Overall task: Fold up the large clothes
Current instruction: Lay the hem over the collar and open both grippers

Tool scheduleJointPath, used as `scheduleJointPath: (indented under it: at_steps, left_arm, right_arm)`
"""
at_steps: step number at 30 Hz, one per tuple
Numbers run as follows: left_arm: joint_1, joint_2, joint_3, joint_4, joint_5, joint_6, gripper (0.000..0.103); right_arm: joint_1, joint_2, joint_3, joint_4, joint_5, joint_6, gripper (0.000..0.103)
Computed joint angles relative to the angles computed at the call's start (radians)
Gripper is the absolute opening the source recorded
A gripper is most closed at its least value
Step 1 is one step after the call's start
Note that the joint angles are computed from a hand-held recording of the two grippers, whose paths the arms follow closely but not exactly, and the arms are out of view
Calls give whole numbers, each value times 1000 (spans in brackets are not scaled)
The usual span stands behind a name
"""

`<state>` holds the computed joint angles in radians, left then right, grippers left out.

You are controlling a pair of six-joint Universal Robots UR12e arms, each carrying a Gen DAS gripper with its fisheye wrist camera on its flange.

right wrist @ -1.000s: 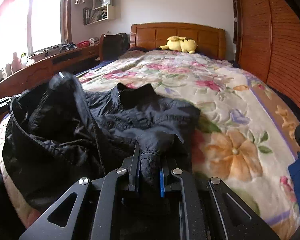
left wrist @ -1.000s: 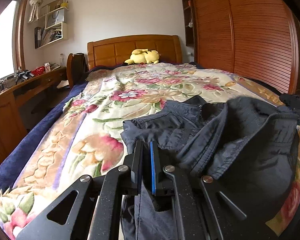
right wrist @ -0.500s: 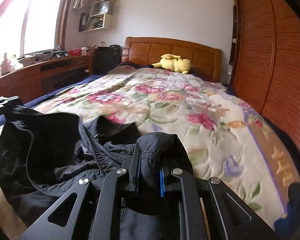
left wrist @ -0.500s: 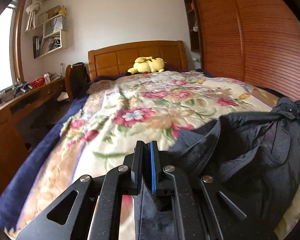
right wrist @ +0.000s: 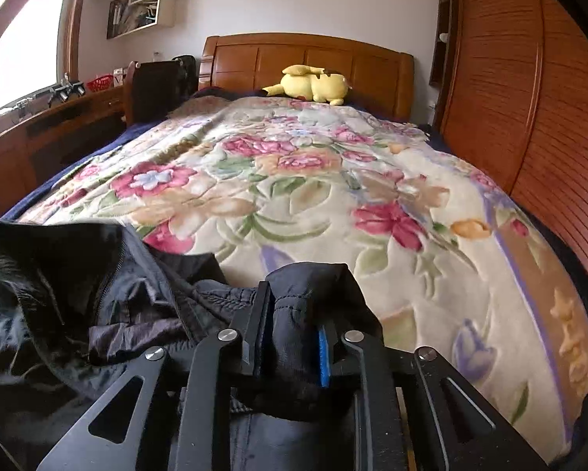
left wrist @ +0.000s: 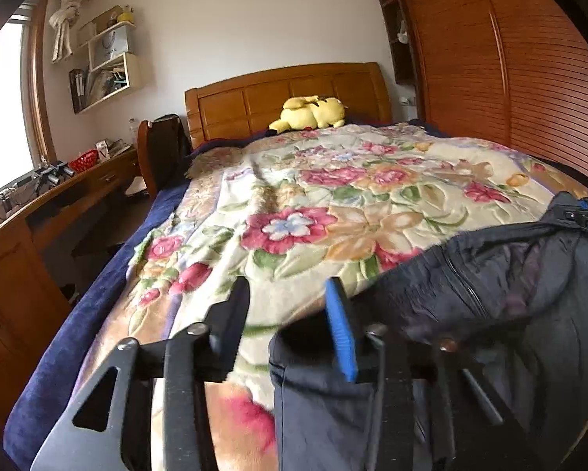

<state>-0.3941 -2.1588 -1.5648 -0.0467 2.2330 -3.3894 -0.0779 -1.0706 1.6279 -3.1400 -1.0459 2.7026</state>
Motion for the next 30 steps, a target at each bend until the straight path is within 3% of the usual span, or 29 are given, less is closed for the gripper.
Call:
scheduleJointPath:
  at_steps: [2, 3, 4, 6, 14, 19, 27, 30]
  left_arm:
    - [-4, 18, -24, -24, -23, -16, 63]
    - [-9, 26, -39, -24, -26, -19, 67]
    - [-13, 30, -45, -26, -26, -19, 72]
    - [-26, 46, -77, -19, -32, -29, 74]
    - [-72, 99, -183, -47, -74, -116, 76]
    - [-83, 113, -221, -67, -97, -176, 76]
    - [-85, 105, -240, -82, -118, -257, 76]
    - [-83, 102, -239, -99, -118, -271, 76]
  right_arm:
    - [-5, -17, 8, 44, 10, -10, 46]
    - [-10, -27, 17, 58, 22, -18, 64]
    - [-14, -35, 29, 50, 20, -28, 74]
    - [-25, -55, 70, -24, 9, -41, 80]
    - [-105, -116, 195, -21, 83, -144, 81]
    - [-162, -143, 262, -7, 116, -145, 81]
    - [-176, -126, 235, 126, 103, -131, 81]
    - [-168, -116, 235, 118, 85, -133, 81]
